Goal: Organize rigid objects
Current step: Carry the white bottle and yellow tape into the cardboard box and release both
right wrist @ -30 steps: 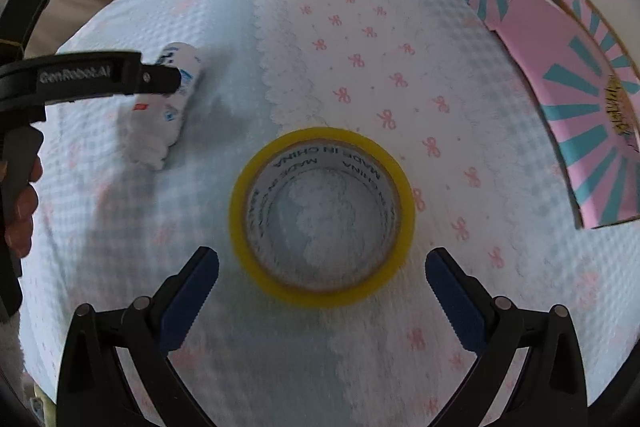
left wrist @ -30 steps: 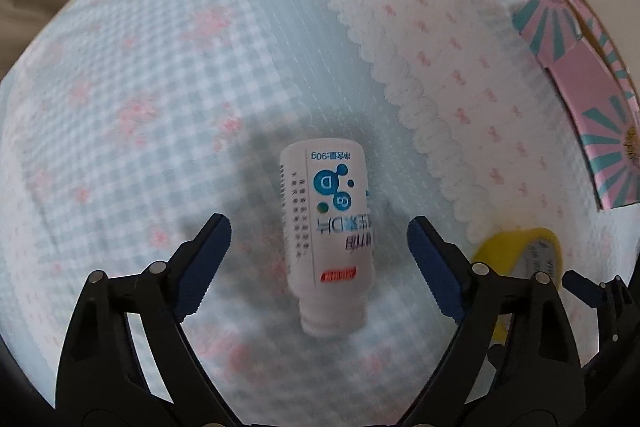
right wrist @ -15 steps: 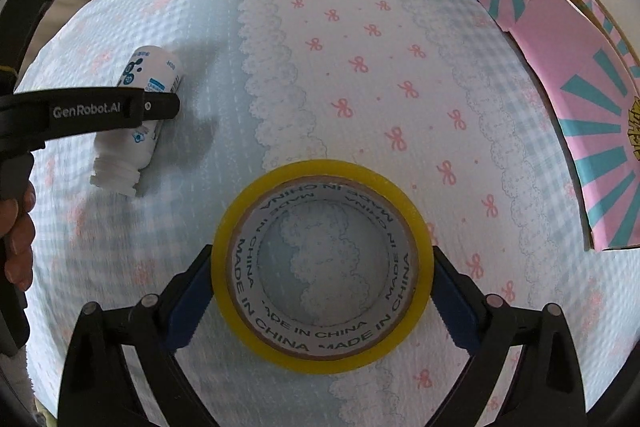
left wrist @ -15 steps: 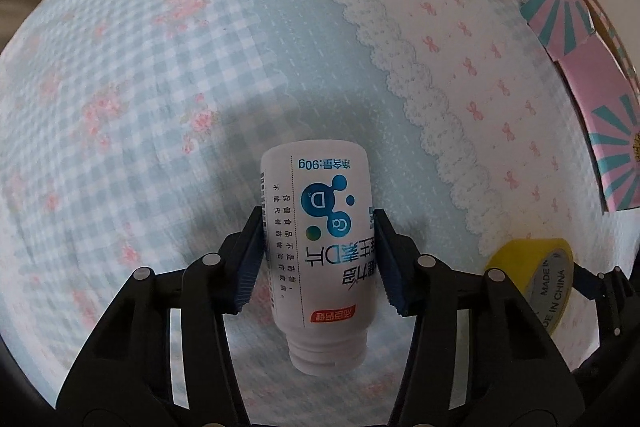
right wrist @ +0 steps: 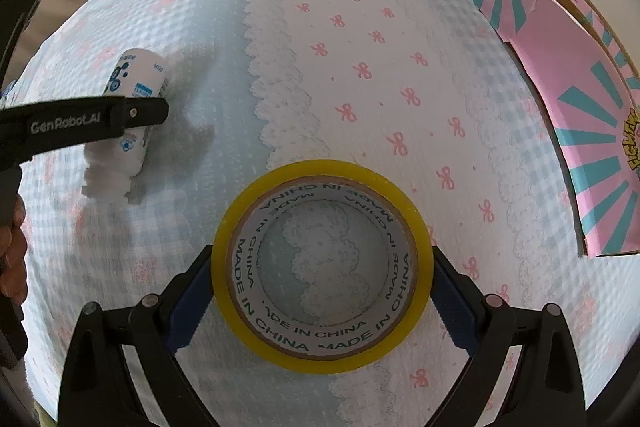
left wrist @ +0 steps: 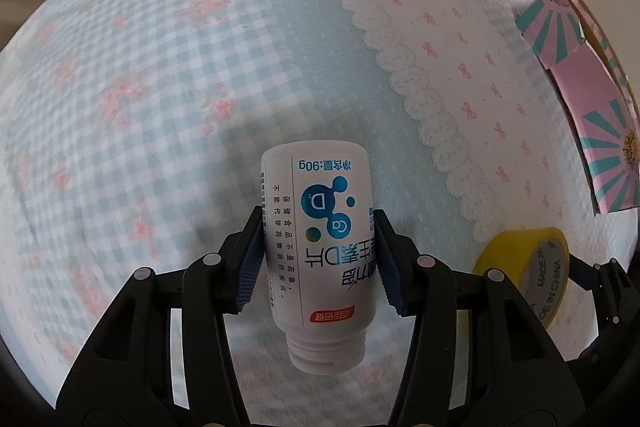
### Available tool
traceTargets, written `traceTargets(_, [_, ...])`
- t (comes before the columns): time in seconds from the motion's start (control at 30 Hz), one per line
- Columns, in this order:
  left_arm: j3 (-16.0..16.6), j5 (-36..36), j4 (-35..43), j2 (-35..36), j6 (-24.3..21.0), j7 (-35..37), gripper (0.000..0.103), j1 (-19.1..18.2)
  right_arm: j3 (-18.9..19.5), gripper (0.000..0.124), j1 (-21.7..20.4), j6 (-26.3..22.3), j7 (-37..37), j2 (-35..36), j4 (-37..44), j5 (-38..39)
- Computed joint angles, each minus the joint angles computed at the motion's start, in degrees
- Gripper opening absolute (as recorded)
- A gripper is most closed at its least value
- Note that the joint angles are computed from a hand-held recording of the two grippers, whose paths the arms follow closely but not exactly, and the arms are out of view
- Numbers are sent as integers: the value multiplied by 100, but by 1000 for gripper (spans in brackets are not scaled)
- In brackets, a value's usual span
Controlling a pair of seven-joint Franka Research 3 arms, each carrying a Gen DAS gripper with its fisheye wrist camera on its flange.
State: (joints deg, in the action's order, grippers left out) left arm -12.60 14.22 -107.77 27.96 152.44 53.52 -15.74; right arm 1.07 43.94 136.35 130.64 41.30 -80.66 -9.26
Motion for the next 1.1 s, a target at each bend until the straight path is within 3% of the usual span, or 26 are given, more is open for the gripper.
traceTargets(0.27, [16,-34,-1238,-1156,556,-455,47,86,-1,97,100,283,-24,-379,-318,-183])
traceTargets(0.53, [-121,-258,-1604,-2097,302,-679,47,99,187,97,52,257,-155,-1149,-745,-219])
traceTargets(0.8, [-262,-249,-937,-2487,-482,-600,47,-139,471,97,-292,8,-633,-1984,-924,81])
traceTargets(1.1, [-375,130,623,-1989,-1196,-1072,47,-565,548,97,-921,-199,-1067,-2905,-1357,379])
